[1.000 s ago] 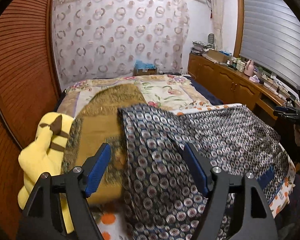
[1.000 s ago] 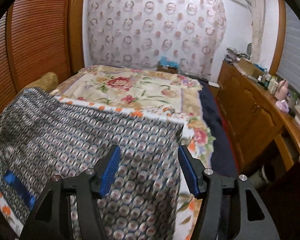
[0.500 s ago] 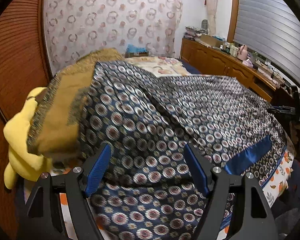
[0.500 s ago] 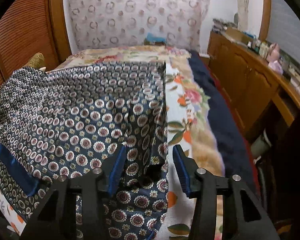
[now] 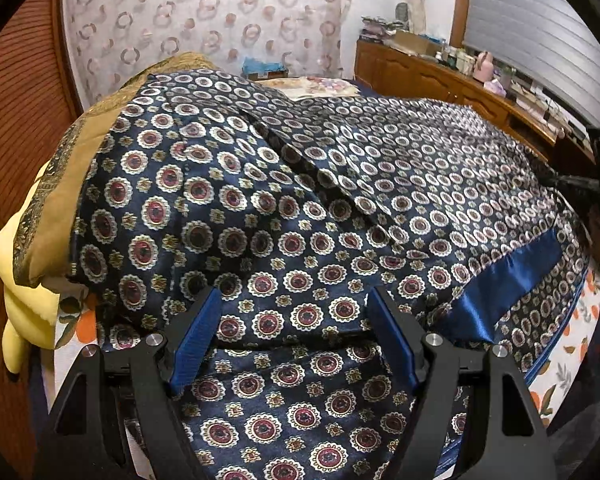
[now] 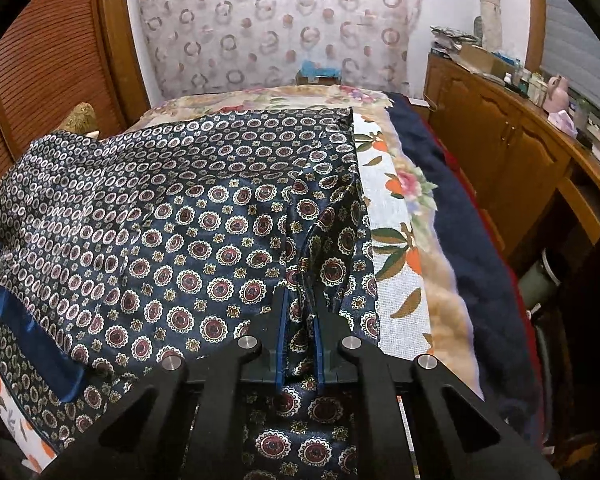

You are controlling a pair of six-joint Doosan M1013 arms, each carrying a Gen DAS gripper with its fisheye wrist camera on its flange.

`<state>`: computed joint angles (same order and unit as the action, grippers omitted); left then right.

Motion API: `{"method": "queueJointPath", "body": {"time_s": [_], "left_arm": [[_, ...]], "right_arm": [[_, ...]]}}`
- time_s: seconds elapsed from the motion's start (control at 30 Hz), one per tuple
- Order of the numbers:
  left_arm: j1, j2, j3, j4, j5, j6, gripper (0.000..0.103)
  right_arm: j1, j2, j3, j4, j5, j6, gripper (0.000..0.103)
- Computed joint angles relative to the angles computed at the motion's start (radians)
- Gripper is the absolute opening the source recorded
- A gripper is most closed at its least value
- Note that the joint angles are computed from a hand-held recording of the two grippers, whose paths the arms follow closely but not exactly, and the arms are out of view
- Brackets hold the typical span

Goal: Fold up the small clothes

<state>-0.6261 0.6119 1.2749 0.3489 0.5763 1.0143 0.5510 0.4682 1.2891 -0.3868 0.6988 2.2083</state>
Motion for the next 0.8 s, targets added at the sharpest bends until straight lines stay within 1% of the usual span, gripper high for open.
{"method": "queueJointPath", "body": {"time_s": [0.13,0.2,0.23,0.3,0.33,0.37,0.47,0.53,0.8], "left_arm": [[0.002,0.008,-0.009,-0.021,0.015,0.016,0.076],[0.004,0.014,-0.016,-0.037,0.028,0.029,0.077],[0.003,0.013,-0.015,-0.031,0.028,0.026,0.077],[0.002,0.014,-0.016,-0.026,0.034,0.026,0.078],[0.001,0.015,-0.018,-0.023,0.038,0.027,0.078],[0.001,0.016,-0.019,-0.021,0.038,0.029,0.079],[0.000,0.020,-0.026,-0.027,0.044,0.039,0.081],[0.001,0.024,-0.031,-0.038,0.052,0.053,0.093],[0.000,0.028,-0.037,-0.040,0.061,0.058,0.093]], "right_arm": [[0.001,0.002,-0.001,-0.003,0.003,-0.004,0.011],[0.006,0.020,-0.017,-0.018,0.009,0.002,0.011],[0.007,0.021,-0.018,-0.020,0.010,0.003,0.011],[0.013,0.050,-0.046,-0.022,0.011,0.012,0.011],[0.012,0.049,-0.044,-0.017,0.007,0.010,0.011],[0.014,0.064,-0.059,-0.017,0.007,0.013,0.011],[0.015,0.064,-0.058,-0.020,0.007,0.015,0.011],[0.016,0.062,-0.056,-0.025,0.010,0.017,0.011],[0.020,0.062,-0.059,-0.044,0.022,0.021,0.011]]}}
